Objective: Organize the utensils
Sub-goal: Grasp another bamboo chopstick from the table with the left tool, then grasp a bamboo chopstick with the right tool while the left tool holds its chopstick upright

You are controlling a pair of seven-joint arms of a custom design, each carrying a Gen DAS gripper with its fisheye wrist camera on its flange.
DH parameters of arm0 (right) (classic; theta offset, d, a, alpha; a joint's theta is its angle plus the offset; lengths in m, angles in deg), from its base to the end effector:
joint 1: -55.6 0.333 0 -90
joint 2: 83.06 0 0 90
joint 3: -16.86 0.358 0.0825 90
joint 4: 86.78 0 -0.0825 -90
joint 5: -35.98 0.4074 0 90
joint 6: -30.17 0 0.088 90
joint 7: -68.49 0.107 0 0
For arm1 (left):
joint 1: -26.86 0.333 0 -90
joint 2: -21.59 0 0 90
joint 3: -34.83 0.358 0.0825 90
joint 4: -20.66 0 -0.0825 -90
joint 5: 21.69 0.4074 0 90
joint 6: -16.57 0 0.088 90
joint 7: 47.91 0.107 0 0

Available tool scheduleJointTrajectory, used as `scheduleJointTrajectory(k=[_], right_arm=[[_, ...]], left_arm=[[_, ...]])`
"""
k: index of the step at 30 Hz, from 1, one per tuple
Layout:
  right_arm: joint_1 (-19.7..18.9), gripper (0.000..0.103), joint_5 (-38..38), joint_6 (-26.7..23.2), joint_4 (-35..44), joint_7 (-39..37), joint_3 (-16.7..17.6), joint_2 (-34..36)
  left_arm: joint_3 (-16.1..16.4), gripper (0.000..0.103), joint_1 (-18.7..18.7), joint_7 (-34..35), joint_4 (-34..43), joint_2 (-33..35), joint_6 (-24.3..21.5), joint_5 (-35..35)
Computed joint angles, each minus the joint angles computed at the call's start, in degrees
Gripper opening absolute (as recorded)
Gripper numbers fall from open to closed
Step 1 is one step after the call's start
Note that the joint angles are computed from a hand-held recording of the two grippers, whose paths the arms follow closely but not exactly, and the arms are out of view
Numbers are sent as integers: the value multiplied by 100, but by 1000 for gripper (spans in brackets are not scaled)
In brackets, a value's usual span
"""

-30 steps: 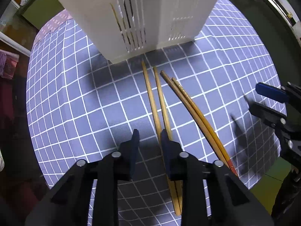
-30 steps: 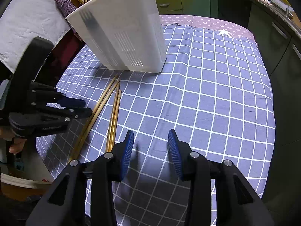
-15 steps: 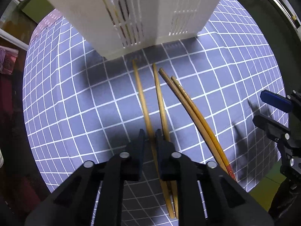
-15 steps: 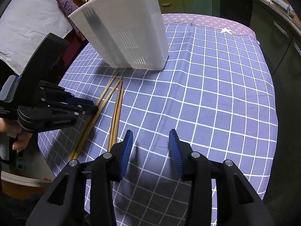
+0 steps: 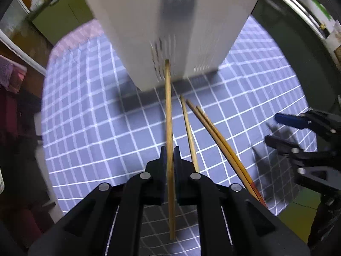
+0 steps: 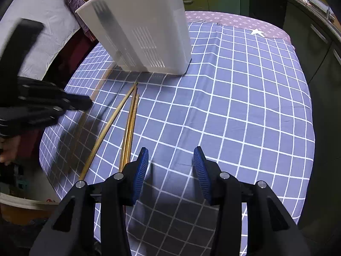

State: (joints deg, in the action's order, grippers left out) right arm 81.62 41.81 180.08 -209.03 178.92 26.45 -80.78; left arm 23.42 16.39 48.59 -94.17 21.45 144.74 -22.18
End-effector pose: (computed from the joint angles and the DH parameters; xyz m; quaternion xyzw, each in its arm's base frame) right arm 0.4932 0.3492 0.4657 -0.7506 0.6221 -0.0280 0.2210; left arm 0.5537 -0.2227 0.5124 -0.5105 0.8518 -0.0954 0.0684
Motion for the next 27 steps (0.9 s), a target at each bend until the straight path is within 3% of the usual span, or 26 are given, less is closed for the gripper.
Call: scheduleJointTrajectory(k=[9,14,27], right_arm=[[73,45,-262,-606,753,-76,82,578],[120,44,-434,-1052,1294,-80,102,959],[373,44,-1271,-1642,1820,442,9,1282]], left_arm=[[174,6,130,1050,-655,-984,495,-1121],[207,6,185,1400,-1008,-1401,848,-1305],[267,6,281,1690,-1083,-1540,823,-1631]])
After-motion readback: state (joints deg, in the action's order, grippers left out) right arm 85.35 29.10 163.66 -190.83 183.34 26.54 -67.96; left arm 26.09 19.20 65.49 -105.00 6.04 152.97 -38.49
